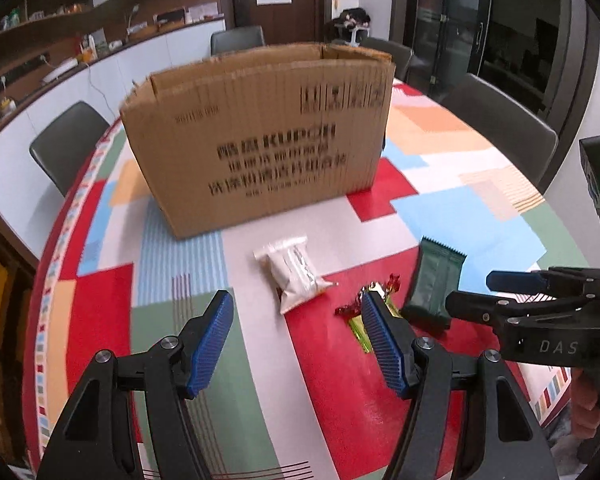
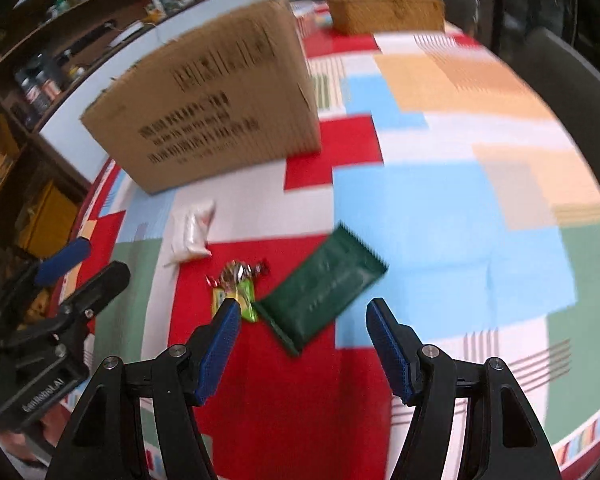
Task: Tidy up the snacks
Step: 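Move both tools back toward the white packet and green bar, then grasp the white packet with the left tool while the right tool grasps the green bar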
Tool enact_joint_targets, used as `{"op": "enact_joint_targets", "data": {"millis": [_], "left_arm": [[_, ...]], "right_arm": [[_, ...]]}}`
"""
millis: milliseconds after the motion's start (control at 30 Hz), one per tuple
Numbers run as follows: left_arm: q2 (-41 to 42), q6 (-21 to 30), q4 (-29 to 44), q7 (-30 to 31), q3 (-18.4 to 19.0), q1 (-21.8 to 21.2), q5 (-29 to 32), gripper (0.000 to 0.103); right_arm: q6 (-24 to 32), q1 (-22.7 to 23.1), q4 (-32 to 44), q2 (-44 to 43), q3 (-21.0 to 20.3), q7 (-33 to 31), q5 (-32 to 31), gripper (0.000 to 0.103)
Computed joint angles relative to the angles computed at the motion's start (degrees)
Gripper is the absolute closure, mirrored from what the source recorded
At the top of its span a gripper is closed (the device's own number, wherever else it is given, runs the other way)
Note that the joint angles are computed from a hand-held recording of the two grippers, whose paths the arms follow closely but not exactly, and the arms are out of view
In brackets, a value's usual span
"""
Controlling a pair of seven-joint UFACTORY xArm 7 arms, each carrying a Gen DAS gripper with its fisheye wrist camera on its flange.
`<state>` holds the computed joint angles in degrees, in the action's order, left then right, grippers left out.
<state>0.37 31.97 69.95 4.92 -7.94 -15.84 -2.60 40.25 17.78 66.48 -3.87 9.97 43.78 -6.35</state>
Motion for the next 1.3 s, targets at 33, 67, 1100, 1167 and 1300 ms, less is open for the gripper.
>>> {"op": "enact_joint_targets", "data": {"millis": [33,67,1100,1167,1300], "left_arm": [[0.47,0.13,0.19,0.07,0.03,0.02,-0.20,0.037],[0.87,0.25,0.44,-0.19,0.05,0.03,0.06,0.037],[18.71,7.72,17.78,-2.90,1.33,0.37,0.11,0.046],[18.81,7.63,17.85,-2.71,1.23,0.35,0.51,0.050],[18.18,7.64,17.24,-1.89,0.71,0.75,-0.42,0.070]], "right_arm": [[0.00,0.04,-0.12,0.22,-0.10,-0.34,0.94,0.037],[-0.16,0.05,-0.37,0.49,-0.27,-0.57,2.39,0.037],[4.95,4.39,16.96,17.32,-4.16,3.08,-11.52,0.037],[6.10,5.23,17.92,18.04,-4.43,3.33,-13.55,0.037],[7.22,6.81,17.82,18.02,-4.76,3.68,-17.74,0.047]]}}
